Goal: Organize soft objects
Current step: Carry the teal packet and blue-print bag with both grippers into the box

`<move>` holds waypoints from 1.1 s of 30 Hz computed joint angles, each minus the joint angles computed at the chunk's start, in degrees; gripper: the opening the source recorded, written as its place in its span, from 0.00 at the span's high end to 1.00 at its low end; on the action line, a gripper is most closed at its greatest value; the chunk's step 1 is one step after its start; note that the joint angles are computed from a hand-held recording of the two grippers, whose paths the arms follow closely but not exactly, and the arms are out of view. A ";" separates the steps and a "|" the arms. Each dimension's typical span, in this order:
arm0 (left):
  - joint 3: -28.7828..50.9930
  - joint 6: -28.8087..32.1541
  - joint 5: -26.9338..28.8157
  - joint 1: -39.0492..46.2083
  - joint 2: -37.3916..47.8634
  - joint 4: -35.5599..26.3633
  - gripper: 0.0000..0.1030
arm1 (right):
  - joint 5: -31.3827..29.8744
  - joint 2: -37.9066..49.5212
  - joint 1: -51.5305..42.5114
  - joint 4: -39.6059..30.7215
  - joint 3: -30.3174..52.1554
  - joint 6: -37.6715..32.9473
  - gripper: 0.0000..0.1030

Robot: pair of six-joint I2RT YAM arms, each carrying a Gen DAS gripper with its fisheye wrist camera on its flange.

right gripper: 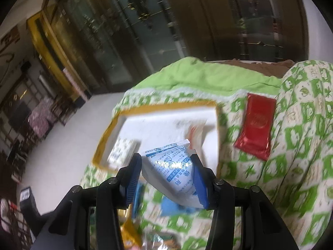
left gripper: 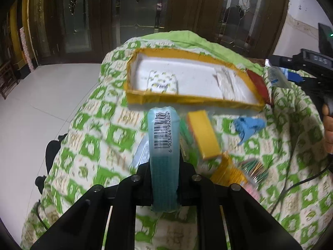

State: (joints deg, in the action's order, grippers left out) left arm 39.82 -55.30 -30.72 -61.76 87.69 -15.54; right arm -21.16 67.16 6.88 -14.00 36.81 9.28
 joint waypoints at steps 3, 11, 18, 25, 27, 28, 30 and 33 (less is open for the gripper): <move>2.37 3.90 1.67 2.58 0.83 0.86 0.86 | -2.31 4.73 -3.15 0.55 3.37 0.55 0.50; 13.27 15.46 10.29 11.37 8.94 5.93 0.86 | -4.76 12.11 -2.74 2.86 6.40 2.73 0.50; 26.56 20.35 19.36 18.04 22.24 6.06 0.86 | -3.81 16.24 0.84 5.63 6.30 3.32 0.50; 32.26 22.65 21.47 21.06 29.34 3.81 0.86 | -2.73 21.06 3.47 7.47 8.35 3.40 0.50; 30.79 22.54 21.79 21.76 29.25 4.75 0.86 | -2.67 23.14 4.41 7.68 9.81 4.12 0.50; 29.54 22.23 22.15 22.17 28.87 5.69 0.86 | -2.57 23.98 4.78 7.84 10.42 4.40 0.50; 27.46 21.77 22.51 22.76 28.14 7.15 0.86 | -2.23 26.14 5.93 8.46 11.95 5.13 0.50; 25.39 22.01 21.89 23.22 27.15 8.28 0.86 | -2.06 29.52 7.68 9.84 14.09 6.82 0.50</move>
